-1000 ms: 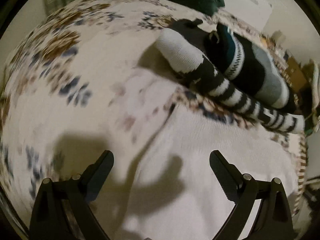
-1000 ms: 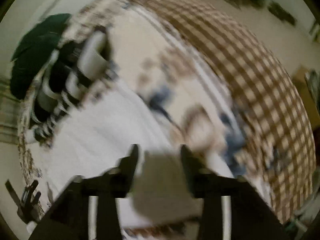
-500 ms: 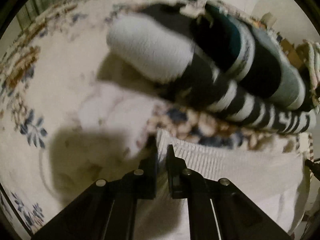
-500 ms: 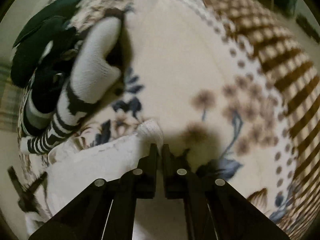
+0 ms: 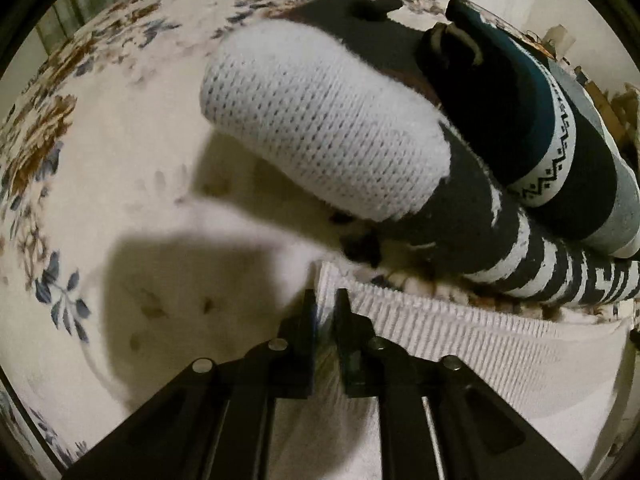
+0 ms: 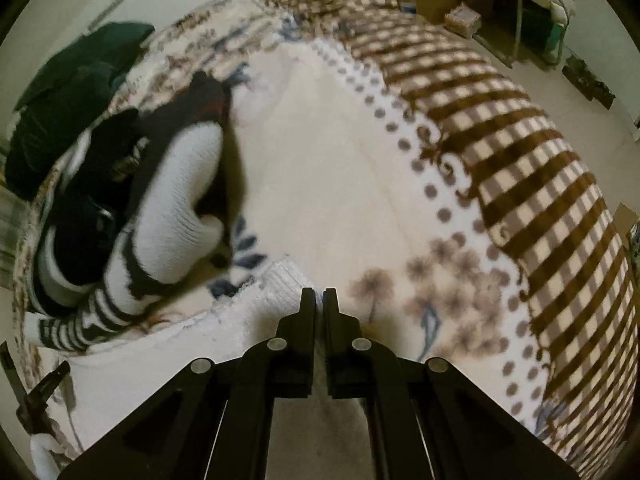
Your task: Fold small clothes
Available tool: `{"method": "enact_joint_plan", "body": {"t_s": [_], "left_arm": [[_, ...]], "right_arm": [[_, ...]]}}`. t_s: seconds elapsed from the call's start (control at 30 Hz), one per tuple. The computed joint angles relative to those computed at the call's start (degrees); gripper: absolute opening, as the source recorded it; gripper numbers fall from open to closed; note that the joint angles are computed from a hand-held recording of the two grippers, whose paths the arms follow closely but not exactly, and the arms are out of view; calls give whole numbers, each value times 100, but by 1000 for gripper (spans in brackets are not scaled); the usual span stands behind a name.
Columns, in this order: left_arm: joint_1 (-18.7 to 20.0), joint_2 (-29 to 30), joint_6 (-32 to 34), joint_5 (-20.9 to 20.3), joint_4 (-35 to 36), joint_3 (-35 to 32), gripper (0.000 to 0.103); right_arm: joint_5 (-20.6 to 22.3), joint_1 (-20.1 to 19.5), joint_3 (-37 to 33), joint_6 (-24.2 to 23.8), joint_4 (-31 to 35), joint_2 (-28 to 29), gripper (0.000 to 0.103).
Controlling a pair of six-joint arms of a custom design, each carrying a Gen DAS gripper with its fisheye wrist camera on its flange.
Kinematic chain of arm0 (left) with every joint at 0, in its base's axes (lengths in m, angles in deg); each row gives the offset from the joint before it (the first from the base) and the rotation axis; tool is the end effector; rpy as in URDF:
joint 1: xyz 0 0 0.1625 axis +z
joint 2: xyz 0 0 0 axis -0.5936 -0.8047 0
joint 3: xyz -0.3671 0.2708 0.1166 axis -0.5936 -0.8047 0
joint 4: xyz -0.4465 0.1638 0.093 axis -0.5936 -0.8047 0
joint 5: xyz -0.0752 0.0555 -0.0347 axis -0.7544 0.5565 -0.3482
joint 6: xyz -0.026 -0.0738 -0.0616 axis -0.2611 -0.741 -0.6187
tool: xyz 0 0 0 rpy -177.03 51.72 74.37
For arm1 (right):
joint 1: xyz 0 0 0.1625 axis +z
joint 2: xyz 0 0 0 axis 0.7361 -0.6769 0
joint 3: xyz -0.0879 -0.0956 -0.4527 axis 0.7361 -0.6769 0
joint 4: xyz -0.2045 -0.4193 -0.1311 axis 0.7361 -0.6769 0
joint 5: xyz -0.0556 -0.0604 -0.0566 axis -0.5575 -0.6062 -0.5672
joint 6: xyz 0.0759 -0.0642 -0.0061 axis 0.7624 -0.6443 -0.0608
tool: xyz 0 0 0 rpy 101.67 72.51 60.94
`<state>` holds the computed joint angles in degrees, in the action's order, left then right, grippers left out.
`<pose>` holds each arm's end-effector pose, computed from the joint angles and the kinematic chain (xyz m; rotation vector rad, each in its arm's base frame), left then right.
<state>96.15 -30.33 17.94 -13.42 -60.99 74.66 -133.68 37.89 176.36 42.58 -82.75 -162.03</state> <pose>-0.2489 -0.8049 0.1534 0.4564 2.4939 -0.2052 0.0150 -0.5400 0.3956 -0.8848 -2.1247 0.8629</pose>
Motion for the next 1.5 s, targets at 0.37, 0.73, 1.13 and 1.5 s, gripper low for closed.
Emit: {"method": "enact_joint_plan", "body": {"t_s": [0.37,0.73,1.13,1.5], "left_arm": [[-110,-1866,-700,-1096,-759,1581,87],[-101,-3690,-3578,-1994,-1117,3925,87],[15,-2791,-3873,-2099,-2609,3968,87],[-314,-2724,-3588,-1175,-3289,4020,31]], "right_arm": [[835,321,1171,896,595,-1619,84],[2453,248,3553,2593,-1184,-2772,89],[3518,-855,3883,1715,-4806,-1189,91],[3205,-581,3534,1960,-5273,-605,33]]}}
